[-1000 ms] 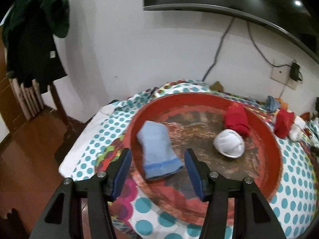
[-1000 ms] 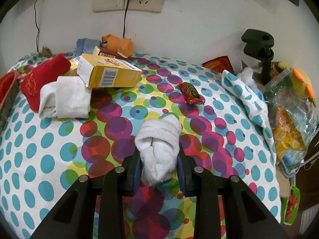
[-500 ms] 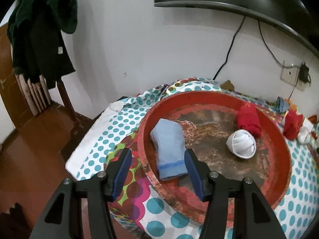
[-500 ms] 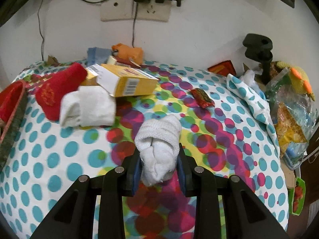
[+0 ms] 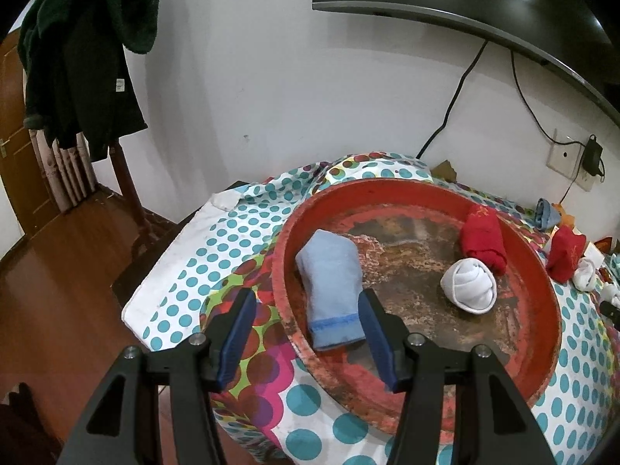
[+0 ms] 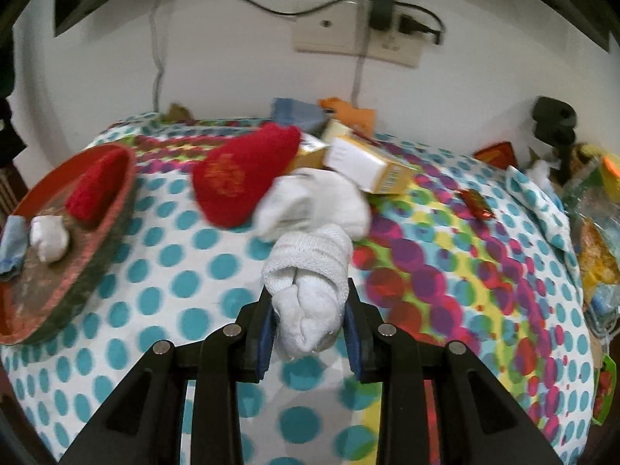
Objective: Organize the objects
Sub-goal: 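Carry the white sock into the red tray and release it with the right gripper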
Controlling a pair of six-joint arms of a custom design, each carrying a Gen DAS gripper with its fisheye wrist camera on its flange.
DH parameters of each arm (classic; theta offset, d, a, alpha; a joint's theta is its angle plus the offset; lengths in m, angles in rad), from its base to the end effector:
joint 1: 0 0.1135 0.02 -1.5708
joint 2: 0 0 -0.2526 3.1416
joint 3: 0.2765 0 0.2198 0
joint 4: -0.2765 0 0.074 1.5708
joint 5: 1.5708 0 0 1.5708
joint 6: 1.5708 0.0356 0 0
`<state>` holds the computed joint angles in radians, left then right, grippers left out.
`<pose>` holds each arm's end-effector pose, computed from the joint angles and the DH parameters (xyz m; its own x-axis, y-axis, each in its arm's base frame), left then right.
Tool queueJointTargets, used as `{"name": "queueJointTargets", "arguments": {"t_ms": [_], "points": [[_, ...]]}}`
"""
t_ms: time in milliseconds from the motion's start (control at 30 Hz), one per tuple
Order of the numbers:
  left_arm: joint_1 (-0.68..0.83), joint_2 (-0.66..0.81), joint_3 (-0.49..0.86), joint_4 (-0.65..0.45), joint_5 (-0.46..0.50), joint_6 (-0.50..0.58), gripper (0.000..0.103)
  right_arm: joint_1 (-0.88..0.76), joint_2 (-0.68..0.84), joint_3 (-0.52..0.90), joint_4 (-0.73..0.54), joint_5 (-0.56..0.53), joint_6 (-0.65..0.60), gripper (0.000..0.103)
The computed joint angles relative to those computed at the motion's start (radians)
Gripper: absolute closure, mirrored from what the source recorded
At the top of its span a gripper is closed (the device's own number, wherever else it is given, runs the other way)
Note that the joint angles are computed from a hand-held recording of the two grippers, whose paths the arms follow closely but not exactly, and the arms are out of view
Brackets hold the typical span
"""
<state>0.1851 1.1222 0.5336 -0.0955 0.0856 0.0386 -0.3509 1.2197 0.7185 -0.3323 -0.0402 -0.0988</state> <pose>0.2015 0.0346 0.2044 -0.6253 -0.0780 -0.7765 -0.0942 0.9953 -0.0241 0.2081 -0.0746 0.2206 -0.7232 0.1598 -0.6719 0.2480 0.9681 -0.0367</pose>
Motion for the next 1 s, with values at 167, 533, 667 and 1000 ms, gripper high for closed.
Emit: {"name": "queueJointTargets", "arguments": {"t_ms": [167, 533, 667, 1000], "points": [[0.005, -0.006, -0.001, 0.002, 0.003, 0.001, 0.047, 0.144, -0.034, 0.030, -0.039, 0.021, 0.071, 0.075], [0.038, 0.010, 0.010, -0.004, 0.027, -0.004, 0.047, 0.492, 0.055, 0.137, -0.058, 0.135, 0.204, 0.074], [0.070, 0.032, 0.025, -0.014, 0.056, -0.012, 0.047, 0.587, 0.120, 0.188, -0.053, 0.169, 0.233, 0.074], [0.096, 0.045, 0.032, -0.009, 0.083, -0.016, 0.047, 0.726, 0.260, 0.253, -0.035, 0.212, 0.280, 0.074]]}}
